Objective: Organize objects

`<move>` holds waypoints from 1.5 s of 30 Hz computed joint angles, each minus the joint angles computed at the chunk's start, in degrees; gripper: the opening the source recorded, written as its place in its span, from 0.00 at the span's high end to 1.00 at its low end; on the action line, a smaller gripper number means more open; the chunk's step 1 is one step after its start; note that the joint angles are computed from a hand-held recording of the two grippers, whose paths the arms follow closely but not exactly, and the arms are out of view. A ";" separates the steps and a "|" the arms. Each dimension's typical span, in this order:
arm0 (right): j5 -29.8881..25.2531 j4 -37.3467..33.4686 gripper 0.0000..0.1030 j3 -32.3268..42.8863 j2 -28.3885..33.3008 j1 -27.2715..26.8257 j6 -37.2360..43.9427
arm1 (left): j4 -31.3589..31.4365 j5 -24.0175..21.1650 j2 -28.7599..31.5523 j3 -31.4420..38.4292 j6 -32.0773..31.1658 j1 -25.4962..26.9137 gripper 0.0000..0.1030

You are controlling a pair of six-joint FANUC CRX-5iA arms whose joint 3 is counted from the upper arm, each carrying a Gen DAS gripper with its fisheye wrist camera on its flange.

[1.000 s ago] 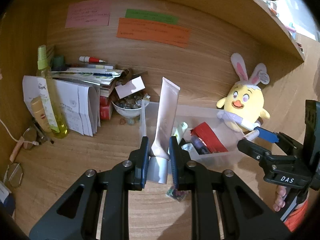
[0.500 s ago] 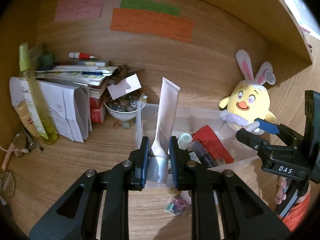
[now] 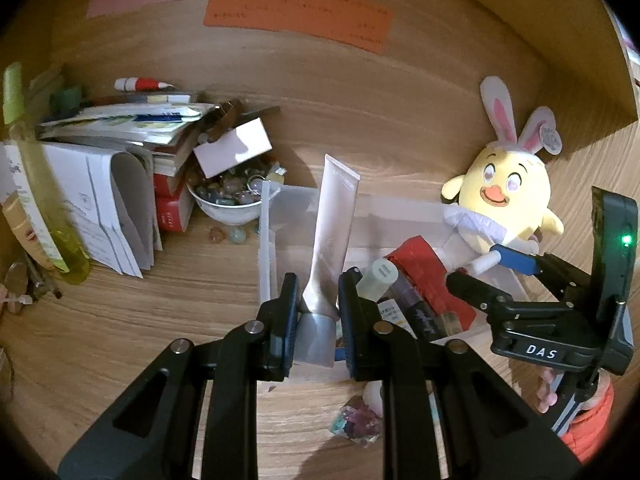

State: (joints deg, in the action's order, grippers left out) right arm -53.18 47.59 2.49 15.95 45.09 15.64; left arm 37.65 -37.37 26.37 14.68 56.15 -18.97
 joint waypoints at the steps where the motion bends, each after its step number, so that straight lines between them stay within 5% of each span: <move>1: -0.03 -0.46 0.19 0.14 0.12 -0.09 0.21 | -0.21 -0.26 0.29 0.35 0.16 -0.07 0.82; 13: -0.55 -4.59 0.19 1.61 1.34 -0.87 2.19 | -3.43 -2.64 2.14 3.62 2.56 -0.39 0.81; 32: -2.72 -3.91 0.19 2.79 1.79 0.20 4.45 | -0.05 -1.10 -1.09 -0.19 -0.63 0.06 0.81; 45: -1.55 -0.79 0.15 0.85 -1.00 2.53 3.80 | 1.05 4.86 -6.78 -7.35 -4.14 -0.21 0.42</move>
